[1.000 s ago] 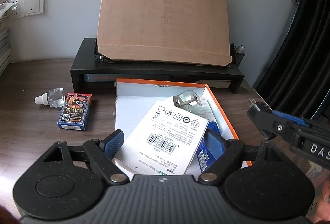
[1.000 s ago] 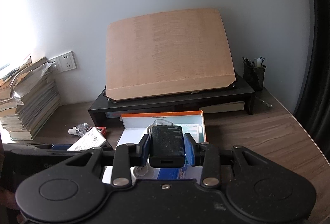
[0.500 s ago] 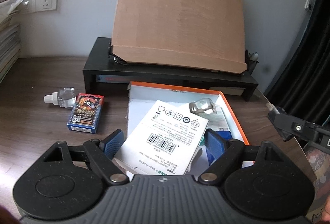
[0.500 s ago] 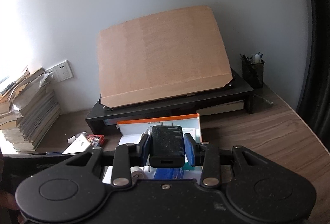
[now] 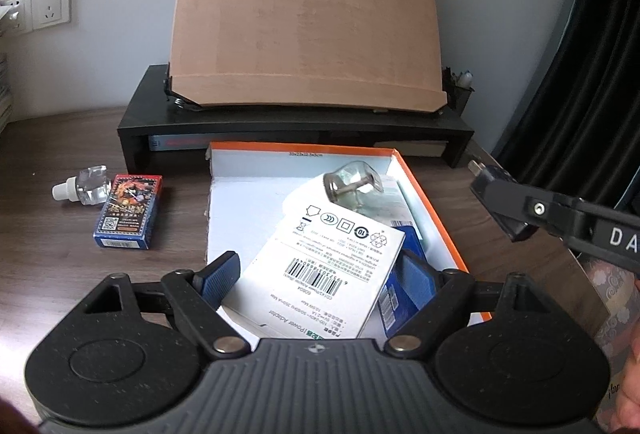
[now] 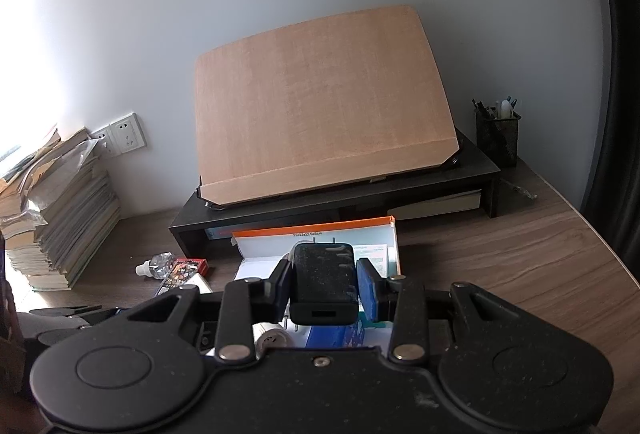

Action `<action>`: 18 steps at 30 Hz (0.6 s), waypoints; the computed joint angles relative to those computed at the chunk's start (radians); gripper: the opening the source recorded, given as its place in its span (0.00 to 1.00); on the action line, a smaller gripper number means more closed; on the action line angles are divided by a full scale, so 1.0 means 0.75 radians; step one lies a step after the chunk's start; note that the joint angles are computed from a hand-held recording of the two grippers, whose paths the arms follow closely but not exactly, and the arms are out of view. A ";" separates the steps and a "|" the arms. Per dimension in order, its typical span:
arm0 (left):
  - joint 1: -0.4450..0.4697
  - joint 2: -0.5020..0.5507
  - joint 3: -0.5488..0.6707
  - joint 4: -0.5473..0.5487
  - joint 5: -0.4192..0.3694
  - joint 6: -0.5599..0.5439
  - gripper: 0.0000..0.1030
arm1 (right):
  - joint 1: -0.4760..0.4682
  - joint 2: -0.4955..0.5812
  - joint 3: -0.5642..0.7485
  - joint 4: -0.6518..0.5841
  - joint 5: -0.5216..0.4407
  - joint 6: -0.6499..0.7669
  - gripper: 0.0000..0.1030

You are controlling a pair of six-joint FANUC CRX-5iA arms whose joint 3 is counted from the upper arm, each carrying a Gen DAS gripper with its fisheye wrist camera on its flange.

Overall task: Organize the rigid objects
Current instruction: 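Carry the black charger with the right gripper while the left lowers the white box into the tray, then open both grippers releasing the black charger and white box into the tray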

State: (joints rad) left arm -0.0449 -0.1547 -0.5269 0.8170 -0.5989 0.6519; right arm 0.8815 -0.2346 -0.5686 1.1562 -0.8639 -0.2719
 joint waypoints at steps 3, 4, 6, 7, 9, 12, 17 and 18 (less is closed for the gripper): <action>-0.005 0.000 0.000 -0.010 -0.002 -0.003 0.84 | -0.004 0.005 0.004 -0.004 0.009 0.009 0.42; -0.006 -0.001 -0.001 -0.012 -0.002 -0.004 0.84 | -0.006 0.007 0.005 -0.003 0.012 0.011 0.42; -0.009 -0.001 -0.001 -0.017 -0.002 -0.003 0.84 | -0.011 0.011 0.008 -0.008 0.020 0.019 0.42; -0.010 0.000 0.000 -0.020 -0.001 -0.002 0.84 | -0.014 0.014 0.011 -0.010 0.024 0.022 0.42; -0.011 0.000 0.001 -0.027 -0.003 0.002 0.84 | -0.021 0.018 0.014 -0.015 0.032 0.026 0.42; -0.011 -0.001 0.002 -0.033 -0.007 0.000 0.84 | -0.023 0.020 0.015 -0.014 0.034 0.028 0.42; -0.010 0.001 0.004 -0.044 -0.009 0.000 0.84 | -0.028 0.032 0.019 -0.011 0.037 0.027 0.42; -0.010 0.002 0.005 -0.047 -0.010 0.002 0.84 | -0.032 0.036 0.020 -0.012 0.041 0.027 0.42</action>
State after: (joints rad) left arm -0.0523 -0.1535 -0.5231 0.7817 -0.6065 0.6534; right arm 0.8578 -0.2077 -0.5536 1.1474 -0.8334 -0.2516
